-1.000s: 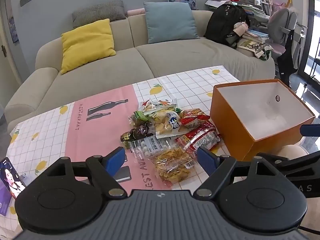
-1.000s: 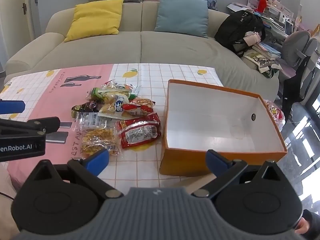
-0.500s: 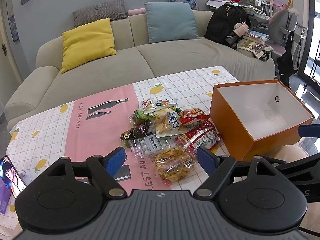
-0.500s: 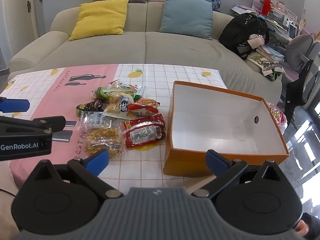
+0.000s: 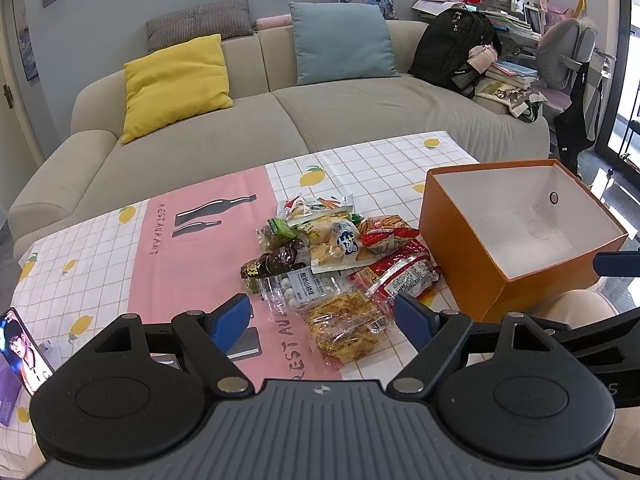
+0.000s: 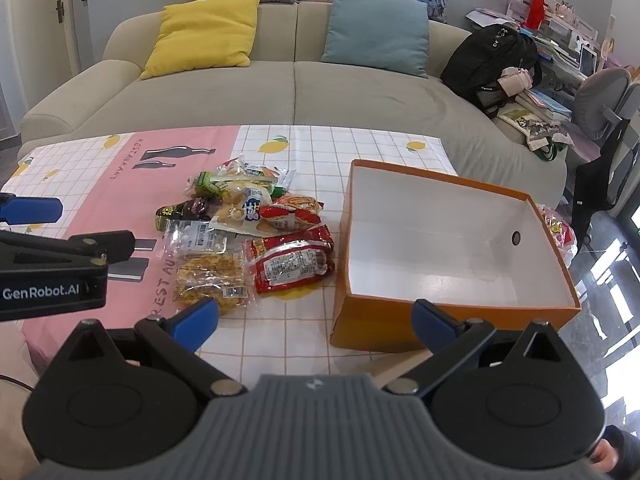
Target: Organize snacks
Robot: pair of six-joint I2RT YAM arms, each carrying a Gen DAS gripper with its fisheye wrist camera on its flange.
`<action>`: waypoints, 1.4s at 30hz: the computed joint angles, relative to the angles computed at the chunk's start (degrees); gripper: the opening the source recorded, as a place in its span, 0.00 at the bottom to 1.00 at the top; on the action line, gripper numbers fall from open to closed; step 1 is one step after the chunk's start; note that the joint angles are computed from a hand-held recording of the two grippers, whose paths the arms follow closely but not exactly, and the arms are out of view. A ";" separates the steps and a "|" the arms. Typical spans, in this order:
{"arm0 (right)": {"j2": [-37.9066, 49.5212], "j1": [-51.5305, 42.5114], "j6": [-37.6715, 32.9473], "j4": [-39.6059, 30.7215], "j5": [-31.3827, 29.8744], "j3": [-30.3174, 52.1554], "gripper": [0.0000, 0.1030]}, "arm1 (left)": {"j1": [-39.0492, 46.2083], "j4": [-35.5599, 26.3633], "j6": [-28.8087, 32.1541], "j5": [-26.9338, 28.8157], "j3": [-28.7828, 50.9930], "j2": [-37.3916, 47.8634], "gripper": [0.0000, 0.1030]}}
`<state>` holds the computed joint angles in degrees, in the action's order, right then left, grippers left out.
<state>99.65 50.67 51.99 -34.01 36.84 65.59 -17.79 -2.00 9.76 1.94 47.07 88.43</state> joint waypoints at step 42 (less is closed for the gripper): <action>1.29 0.47 0.23 -1.06 -0.60 1.46 0.97 | 0.08 -1.21 -0.51 0.84 -0.50 -1.36 0.93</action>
